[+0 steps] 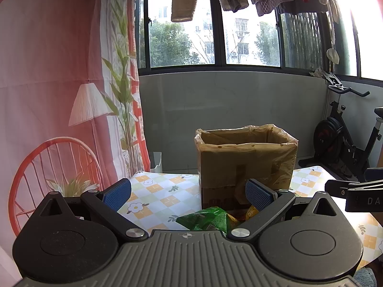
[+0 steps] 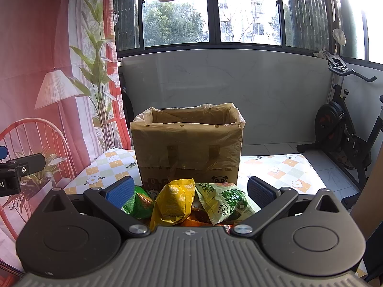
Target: Organize snacks
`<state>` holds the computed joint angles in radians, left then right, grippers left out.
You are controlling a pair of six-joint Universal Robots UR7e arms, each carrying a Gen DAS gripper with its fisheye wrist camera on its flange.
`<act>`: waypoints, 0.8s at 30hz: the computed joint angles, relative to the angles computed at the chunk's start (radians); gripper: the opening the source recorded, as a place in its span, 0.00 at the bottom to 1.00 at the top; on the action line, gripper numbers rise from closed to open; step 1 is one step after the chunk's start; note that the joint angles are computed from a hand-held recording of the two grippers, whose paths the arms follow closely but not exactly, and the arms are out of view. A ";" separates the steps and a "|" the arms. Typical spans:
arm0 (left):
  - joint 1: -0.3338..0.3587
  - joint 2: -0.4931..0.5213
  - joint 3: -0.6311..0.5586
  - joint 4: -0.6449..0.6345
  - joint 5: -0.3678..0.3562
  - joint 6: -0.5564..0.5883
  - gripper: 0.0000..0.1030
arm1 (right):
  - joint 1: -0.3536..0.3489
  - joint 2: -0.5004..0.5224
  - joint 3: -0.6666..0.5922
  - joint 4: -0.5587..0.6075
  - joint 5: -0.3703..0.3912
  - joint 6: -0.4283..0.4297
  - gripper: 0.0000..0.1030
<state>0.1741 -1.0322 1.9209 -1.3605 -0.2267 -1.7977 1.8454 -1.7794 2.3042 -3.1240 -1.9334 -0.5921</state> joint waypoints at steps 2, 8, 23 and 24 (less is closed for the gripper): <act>0.000 0.001 -0.001 0.002 0.001 -0.003 1.00 | 0.000 0.000 0.000 0.001 0.001 0.000 0.99; 0.000 0.000 0.000 0.004 0.002 -0.004 1.00 | -0.001 -0.001 -0.001 0.002 0.001 0.000 0.99; -0.001 0.000 0.002 0.009 0.004 -0.011 1.00 | -0.001 -0.004 -0.001 0.006 0.002 0.001 0.99; -0.001 0.000 0.002 0.009 0.004 -0.011 1.00 | -0.001 -0.004 -0.001 0.006 0.002 0.001 0.99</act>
